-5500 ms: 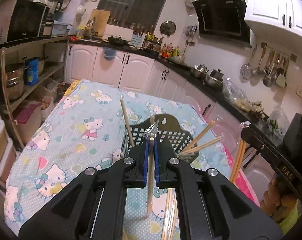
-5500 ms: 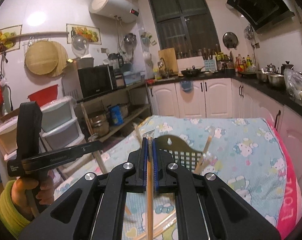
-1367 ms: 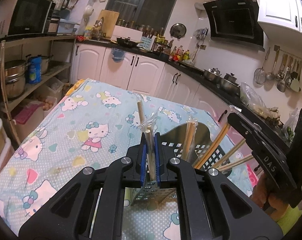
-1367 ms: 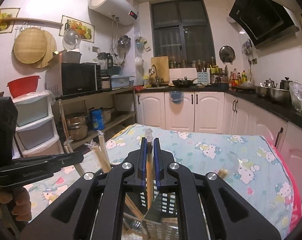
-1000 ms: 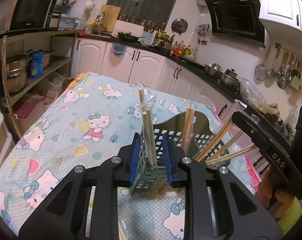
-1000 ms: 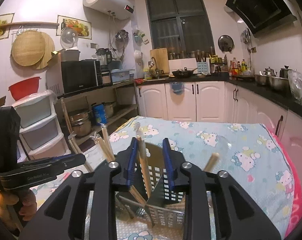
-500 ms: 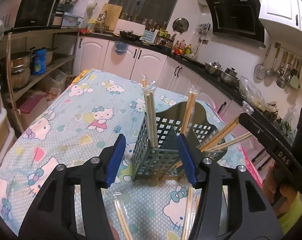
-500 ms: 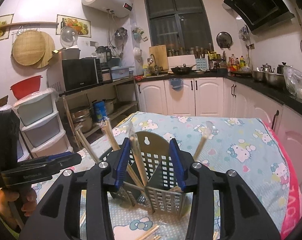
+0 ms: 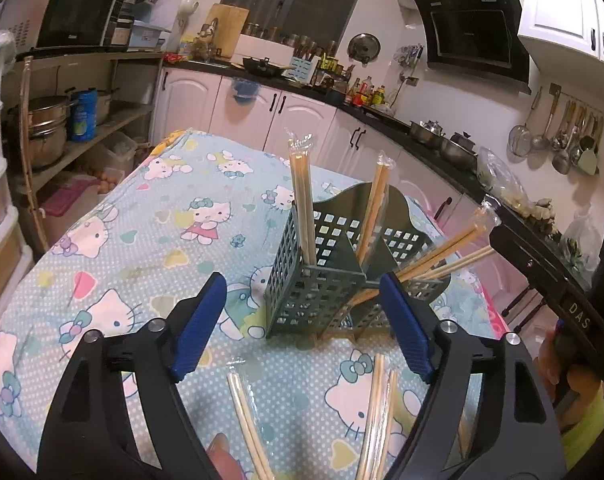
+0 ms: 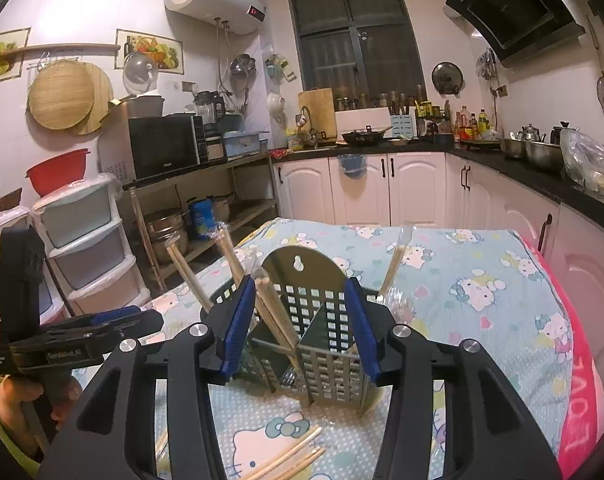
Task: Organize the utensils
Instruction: 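Move both open tools back over the loose chopsticks on the cloth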
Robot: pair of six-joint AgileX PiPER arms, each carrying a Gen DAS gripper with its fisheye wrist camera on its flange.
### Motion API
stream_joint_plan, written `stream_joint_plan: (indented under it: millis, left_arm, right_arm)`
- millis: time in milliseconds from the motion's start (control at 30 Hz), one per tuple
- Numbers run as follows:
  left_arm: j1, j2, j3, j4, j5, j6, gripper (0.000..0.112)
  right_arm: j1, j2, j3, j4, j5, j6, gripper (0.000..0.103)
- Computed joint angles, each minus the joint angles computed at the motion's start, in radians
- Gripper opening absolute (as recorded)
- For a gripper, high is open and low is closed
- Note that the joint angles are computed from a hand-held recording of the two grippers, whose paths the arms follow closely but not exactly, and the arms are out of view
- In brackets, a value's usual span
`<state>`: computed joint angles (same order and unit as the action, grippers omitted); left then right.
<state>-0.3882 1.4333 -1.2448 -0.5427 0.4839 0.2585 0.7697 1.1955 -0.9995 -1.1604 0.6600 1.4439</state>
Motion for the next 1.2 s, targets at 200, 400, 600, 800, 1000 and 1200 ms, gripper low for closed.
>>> stream_joint_plan:
  millis: [200,400,600,800,1000,1200]
  left_arm:
    - [0.001,-0.027,0.053,0.003,-0.007,0.006,0.080]
    - [-0.003,-0.041,0.100,0.013,-0.012,0.005,0.082]
    - [-0.005,-0.049,0.138,0.030,-0.011,-0.002,0.083]
    - [-0.010,-0.050,0.172,0.040,-0.015,-0.010,0.083]
    - [-0.016,-0.048,0.201,0.063,-0.019,-0.022,0.083]
    - [-0.015,-0.040,0.221,0.072,-0.023,-0.024,0.083]
  right_arm:
    - [0.042,-0.017,0.033,0.007,0.030,0.017,0.046]
    - [0.081,-0.015,0.067,0.014,0.054,0.043,0.046]
    - [0.094,-0.012,0.099,0.047,0.063,0.049,0.046]
    - [0.083,-0.011,0.133,0.097,0.047,0.058,0.046]
    - [0.074,0.002,0.147,0.152,0.041,0.040,0.046]
    - [0.063,0.021,0.161,0.196,0.031,0.025,0.046]
